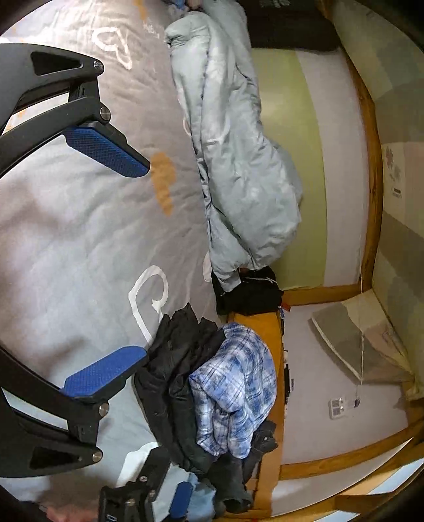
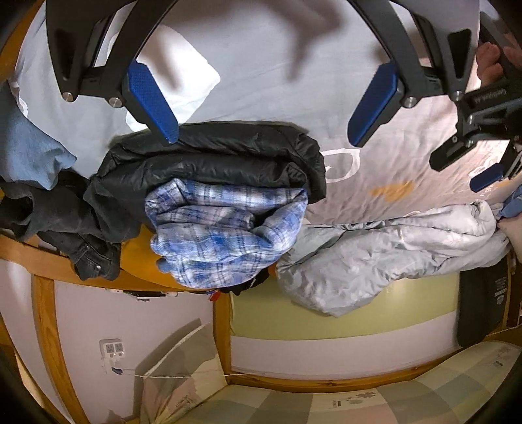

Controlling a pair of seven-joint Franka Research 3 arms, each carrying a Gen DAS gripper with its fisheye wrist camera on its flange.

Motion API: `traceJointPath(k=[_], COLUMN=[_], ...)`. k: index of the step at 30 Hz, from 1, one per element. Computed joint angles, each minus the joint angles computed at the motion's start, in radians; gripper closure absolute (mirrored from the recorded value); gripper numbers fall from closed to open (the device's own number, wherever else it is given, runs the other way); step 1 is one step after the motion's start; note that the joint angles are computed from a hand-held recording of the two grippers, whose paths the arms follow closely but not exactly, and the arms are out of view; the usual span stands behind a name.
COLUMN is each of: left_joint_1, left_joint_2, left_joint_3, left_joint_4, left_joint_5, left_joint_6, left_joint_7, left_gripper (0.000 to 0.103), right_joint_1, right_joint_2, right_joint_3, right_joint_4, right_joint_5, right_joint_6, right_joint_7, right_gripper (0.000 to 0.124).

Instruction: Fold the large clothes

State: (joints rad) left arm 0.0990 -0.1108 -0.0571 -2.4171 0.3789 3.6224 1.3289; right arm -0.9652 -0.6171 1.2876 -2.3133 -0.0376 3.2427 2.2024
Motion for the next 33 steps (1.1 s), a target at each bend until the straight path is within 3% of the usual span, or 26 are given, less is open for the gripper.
traceJointPath(k=[11,20,33], left_joint_1=[-0.002,0.011,-0.002], left_joint_2=[0.01,0.005,0.001], left_joint_3=[0.03,-0.013,-0.004], left_joint_4=[0.027,0.0,-0.004], left_joint_5=[0.101,-0.012,-0.003], left_joint_6=[-0.036,-0.001,-0.008], left_joint_7=[-0.111,0.014,0.013], left_gripper=[0.0,0.0,0.0], right_joint_1=[0.002,-0.003,-0.013], right_joint_2=[-0.013,-0.012,-0.011], right_joint_3=[-0.011,-0.008,0.0], right_joint_4=[-0.002,0.004,0.012], right_joint_5=[-0.001,-0.013,-0.03], right_joint_6=[-0.02,-0.035,-0.049], right_joint_7=[0.025,0.04,0.051], right_gripper=[0.021,0.021,0.021])
